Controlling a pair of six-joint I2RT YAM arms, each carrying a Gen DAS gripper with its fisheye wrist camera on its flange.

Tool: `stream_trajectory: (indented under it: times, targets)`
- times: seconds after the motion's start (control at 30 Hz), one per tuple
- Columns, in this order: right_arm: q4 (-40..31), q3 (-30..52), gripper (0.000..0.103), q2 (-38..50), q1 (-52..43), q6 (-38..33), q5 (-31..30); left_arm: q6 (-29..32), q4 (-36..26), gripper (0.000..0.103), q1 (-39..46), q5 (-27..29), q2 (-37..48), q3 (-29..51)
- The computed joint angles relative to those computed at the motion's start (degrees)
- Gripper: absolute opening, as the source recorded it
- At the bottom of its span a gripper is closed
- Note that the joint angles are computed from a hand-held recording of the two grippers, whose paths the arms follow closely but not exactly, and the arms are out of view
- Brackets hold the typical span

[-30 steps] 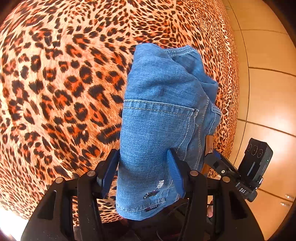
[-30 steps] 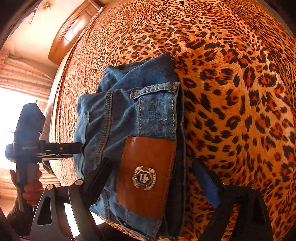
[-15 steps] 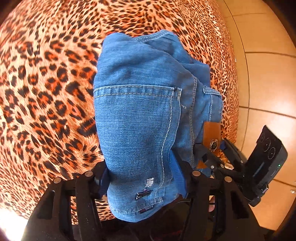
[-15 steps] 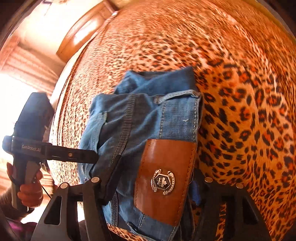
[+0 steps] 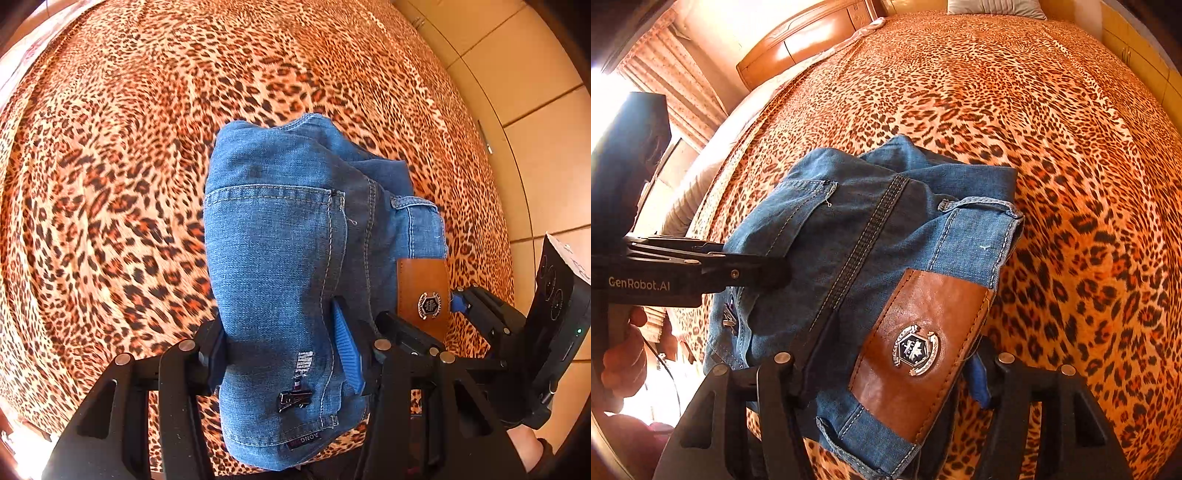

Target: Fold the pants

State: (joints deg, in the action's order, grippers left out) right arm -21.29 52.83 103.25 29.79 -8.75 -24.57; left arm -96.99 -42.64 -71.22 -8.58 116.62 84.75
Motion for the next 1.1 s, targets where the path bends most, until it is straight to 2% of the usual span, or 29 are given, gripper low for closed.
stream_trajectory:
  times: [0.2, 0.37, 0.47, 0.5, 0.57, 0.6, 0.7, 0.8, 0.87, 0.97, 1.03, 1.1]
  targets:
    - [-2.0, 11.4, 0.063, 3.6, 4.1, 3.8, 0.6, -1.3, -1.1, 0.049, 1.3, -4.3, -7.3, -7.2]
    - [-3.0, 18.5, 0.065, 7.3, 6.2, 7.0, 1.3, -1.7, 1.8, 0.049, 3.1, -4.6, -10.1, -12.6]
    - [-2.9, 21.6, 0.066, 11.3, 6.8, 9.4, 1.9, 0.3, 3.2, 0.049, 5.2, -1.6, -7.4, -13.9]
    - [-4.2, 23.4, 0.071, 13.7, 7.1, 9.8, 2.8, 0.5, 3.6, 0.049, 6.2, 0.8, -6.1, -14.5]
    - [-7.9, 26.4, 0.071, 17.9, 7.9, 10.5, 8.7, -1.0, 5.1, 0.049, 6.6, 4.0, -5.1, -16.6]
    - [-9.5, 27.5, 0.071, 19.3, 7.9, 10.9, 10.0, -2.4, 7.4, 0.049, 6.0, 3.5, -6.3, -19.0]
    - [-8.5, 25.1, 0.072, 18.1, 5.9, 12.6, 9.0, -6.8, 9.7, 0.049, 3.9, 1.1, -10.3, -23.3]
    - [-9.5, 23.5, 0.086, 14.9, 5.2, 13.6, 11.1, -10.4, 9.4, 0.049, 2.4, -0.6, -13.0, -24.7]
    - [-10.8, 23.7, 0.088, 13.5, 5.7, 15.0, 14.9, -12.6, 6.5, 0.049, 1.2, -1.7, -13.3, -23.0]
    - [-13.6, 23.7, 0.09, 10.6, 7.3, 17.2, 21.3, -16.1, -3.3, 0.049, -1.9, -4.8, -11.7, -16.6]
    - [-10.7, 19.0, 0.09, 5.0, 8.1, 18.5, 23.7, -19.0, -11.8, 0.049, -4.3, -7.5, -9.4, -10.7]
    - [-4.6, 11.6, 0.091, -2.8, 10.6, 18.5, 31.2, -22.4, -22.2, 0.049, -6.5, -10.2, -5.9, -3.5]
